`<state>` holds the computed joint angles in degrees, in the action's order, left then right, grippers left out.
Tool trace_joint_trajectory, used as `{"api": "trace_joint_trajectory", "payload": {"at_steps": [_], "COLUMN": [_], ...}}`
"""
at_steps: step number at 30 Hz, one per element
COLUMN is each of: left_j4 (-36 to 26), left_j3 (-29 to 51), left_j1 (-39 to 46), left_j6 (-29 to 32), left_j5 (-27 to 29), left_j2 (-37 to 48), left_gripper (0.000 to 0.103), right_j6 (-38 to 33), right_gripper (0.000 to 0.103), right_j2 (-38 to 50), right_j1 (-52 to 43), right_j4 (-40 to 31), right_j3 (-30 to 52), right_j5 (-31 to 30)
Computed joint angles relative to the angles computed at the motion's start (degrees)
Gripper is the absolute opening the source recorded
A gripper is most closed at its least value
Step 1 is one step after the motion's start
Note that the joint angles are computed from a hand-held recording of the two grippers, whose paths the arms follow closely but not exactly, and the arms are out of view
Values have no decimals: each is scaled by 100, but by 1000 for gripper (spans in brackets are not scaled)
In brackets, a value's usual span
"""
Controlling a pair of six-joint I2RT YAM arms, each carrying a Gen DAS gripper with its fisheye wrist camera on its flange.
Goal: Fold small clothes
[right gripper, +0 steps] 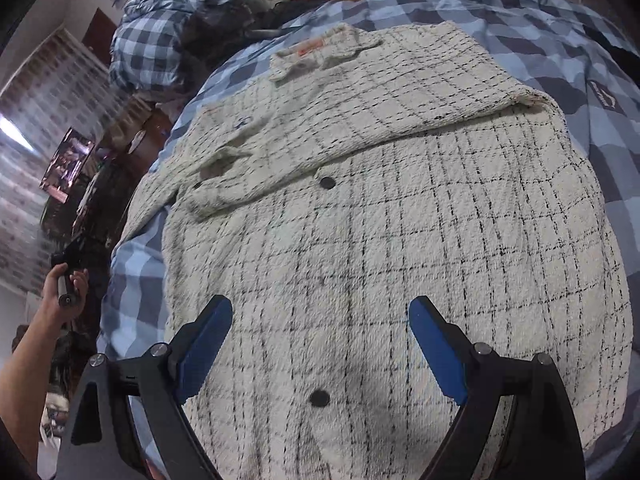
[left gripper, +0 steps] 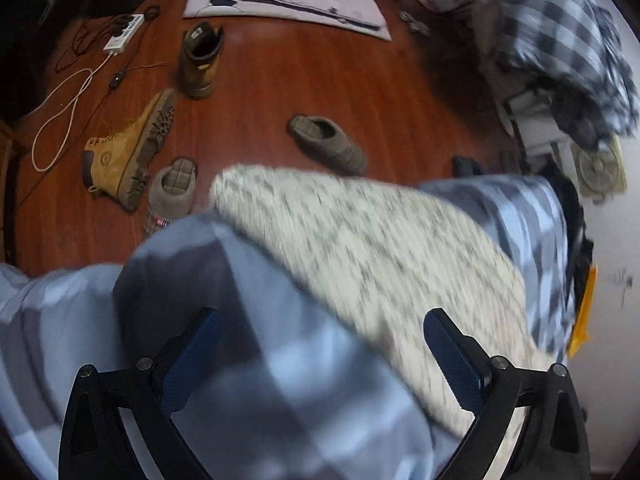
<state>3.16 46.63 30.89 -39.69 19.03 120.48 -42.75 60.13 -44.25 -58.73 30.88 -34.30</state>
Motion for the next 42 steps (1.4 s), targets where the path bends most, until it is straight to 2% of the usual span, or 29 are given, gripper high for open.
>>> {"api": "trace_joint_trajectory", "payload": {"at_steps": [2,4,5,6,8,9,11,13,17,21,24,26,29,30,33,35,36,38,40,42], "left_j4": [136,-23,-173,-389,-893,-810,-605,-773,-1426,-2277,-3136,-3490,-4323,-4543,-4808,-5364,-5442,-5211,-4594,-3959], "left_j3": [179,515,669,837,1146,1027,712,534,476,786,1583,2210,4065,4762,6856,8252,8640,8551,7449,6009], "left_j1": [29,-18,-69,-139,-280,-317,-378,-600,-1163,-1993,-3003,-3714,-5240,-5702,-6812,-7251,-7452,-7797,-8032,-8116], "left_j6": [-48,74,111,142,210,145,25,32,-30,-30,-109,-270,-172,-78,-228,-311,-333,-511,-629,-815], "left_j5": [-86,-110,-136,-251,-738,-848,-1026,-1481,-2381,-3222,-3691,-3983,-4933,-5067,-4434,-4290,-4319,-4477,-4252,-3564], "left_j2": [220,449,531,611,588,416,-69,-658,-1768,-2667,-2998,-2990,-2197,-1811,-459,462,784,978,650,107], "left_gripper": [98,83,67,44,21,15,13,12,12,6,4,4,4,4,4,4,4,4,4,4], "right_j6": [166,214,236,276,179,63,-70,-244,-786,-1350,-1810,-2098,-2337,-2335,-2203,-2027,-1943,-1892,-1820,-1941], "right_gripper": [88,88,88,88,88,88,88,88,88,88,88,88,88,88,88,88,88,88,88,88], "right_j2": [-108,-239,-339,-463,-543,-557,-531,-428,-180,-39,146,268,579,699,1089,1302,1449,1809,2038,2235], "right_j1": [77,40,-21,-47,-284,-429,-665,-898,-1387,-1848,-2262,-2538,-2795,-2851,-2940,-2980,-2989,-3014,-2955,-2927], "right_j4": [106,131,149,117,78,-6,-129,-296,-806,-1482,-1989,-2228,-2480,-2517,-2465,-2259,-2168,-2130,-2111,-2211], "right_j3": [-63,-101,-113,-119,-82,-59,16,126,406,741,1045,1218,1469,1542,1734,1811,1868,2008,2135,2245], "right_j5": [20,-60,-115,-133,-245,-284,-359,-450,-688,-907,-1088,-1200,-1336,-1371,-1436,-1397,-1349,-1271,-1144,-1032]}}
